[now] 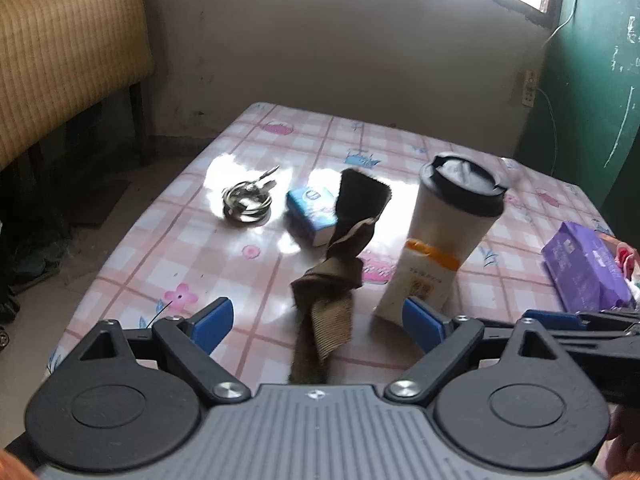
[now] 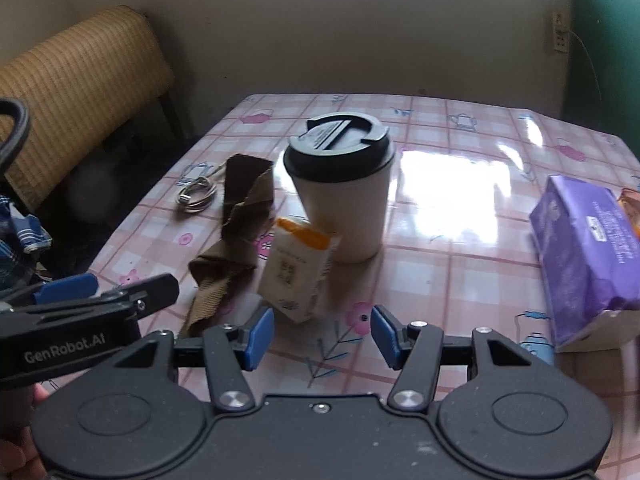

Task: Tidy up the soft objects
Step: 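Grasp the brown sock with the left gripper while the right grasps the snack packet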

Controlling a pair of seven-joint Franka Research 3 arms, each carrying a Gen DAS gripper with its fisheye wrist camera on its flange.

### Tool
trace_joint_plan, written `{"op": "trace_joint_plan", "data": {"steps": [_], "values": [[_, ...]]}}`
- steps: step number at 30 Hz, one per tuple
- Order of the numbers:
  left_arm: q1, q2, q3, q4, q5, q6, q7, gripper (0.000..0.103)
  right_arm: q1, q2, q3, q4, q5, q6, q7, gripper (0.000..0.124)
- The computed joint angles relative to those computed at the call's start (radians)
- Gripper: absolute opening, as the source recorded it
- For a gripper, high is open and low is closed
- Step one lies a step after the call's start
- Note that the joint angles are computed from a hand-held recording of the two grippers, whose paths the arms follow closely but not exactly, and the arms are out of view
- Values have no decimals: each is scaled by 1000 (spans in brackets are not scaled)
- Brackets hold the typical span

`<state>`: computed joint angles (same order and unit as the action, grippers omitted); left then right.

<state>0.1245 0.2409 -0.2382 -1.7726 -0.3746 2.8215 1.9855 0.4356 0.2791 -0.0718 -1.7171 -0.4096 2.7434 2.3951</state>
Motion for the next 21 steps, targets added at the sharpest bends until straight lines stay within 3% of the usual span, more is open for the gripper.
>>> {"op": "trace_joint_plan", "data": {"steps": [6, 19, 21], "values": [[10, 60, 12, 50, 27, -19, -61, 94, 8, 0, -15, -26, -16, 22, 60, 69], [-31, 320, -23, 336, 222, -48, -75, 94, -8, 3, -21, -57, 19, 53, 70, 69], [-15, 344, -51, 359, 225, -49, -56, 94, -10, 11, -19, -50, 24, 55, 60, 69]]}}
